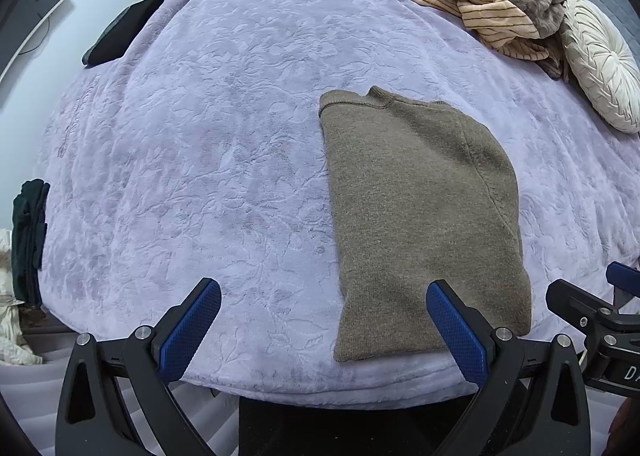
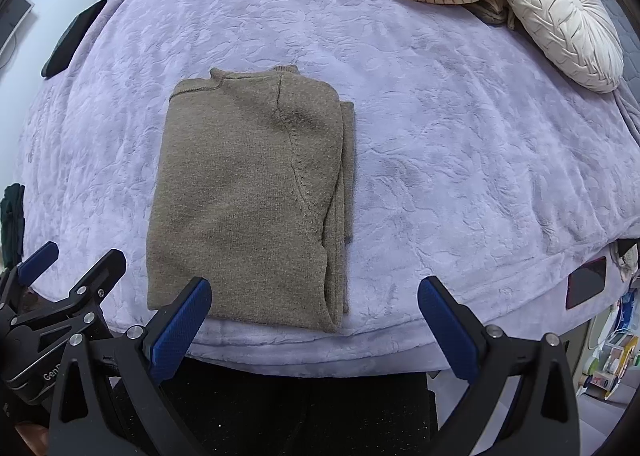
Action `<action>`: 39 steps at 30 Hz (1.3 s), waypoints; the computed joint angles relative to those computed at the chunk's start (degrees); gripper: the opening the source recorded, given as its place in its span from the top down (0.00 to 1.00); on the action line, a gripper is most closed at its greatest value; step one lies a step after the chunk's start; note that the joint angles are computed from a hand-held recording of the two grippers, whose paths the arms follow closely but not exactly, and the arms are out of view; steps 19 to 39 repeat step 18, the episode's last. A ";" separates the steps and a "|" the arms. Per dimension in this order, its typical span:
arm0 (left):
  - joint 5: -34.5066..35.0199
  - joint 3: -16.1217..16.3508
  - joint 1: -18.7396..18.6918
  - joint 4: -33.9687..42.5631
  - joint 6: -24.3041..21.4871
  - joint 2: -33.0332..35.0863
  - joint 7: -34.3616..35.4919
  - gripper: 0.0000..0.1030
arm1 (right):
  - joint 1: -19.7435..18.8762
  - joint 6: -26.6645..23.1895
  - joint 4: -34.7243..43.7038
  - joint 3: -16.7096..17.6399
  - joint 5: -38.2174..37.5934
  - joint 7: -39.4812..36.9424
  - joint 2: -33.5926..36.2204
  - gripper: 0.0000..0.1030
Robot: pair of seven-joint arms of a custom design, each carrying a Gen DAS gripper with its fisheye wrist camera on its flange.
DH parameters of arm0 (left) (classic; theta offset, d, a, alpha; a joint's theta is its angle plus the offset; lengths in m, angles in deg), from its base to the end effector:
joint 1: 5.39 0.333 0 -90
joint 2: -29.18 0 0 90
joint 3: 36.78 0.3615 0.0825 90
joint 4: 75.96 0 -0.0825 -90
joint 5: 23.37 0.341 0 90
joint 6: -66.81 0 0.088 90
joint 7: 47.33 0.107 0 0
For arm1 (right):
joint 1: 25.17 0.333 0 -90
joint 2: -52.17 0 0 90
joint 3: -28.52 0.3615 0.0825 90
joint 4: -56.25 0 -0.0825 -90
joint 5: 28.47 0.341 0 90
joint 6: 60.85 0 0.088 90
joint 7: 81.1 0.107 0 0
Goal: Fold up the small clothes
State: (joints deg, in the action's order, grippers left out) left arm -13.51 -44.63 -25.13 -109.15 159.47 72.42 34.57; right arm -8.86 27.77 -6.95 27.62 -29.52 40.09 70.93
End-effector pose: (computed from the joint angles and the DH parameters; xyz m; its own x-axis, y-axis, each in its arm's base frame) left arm 0.6807 -0.2744 0.6239 -0.2646 -0.9638 -0.0328 -0.9202 0.2625 -0.2904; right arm 0.5979 0.1651 0.6821 -0.2699 -0.9620 -0.0402 -0.9556 0.2728 -0.1113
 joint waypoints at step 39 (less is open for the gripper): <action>-1.26 -1.91 1.70 -8.57 5.43 -4.20 0.91 0.00 | 0.03 1.13 -2.64 0.18 -0.10 0.33 -1.41 0.00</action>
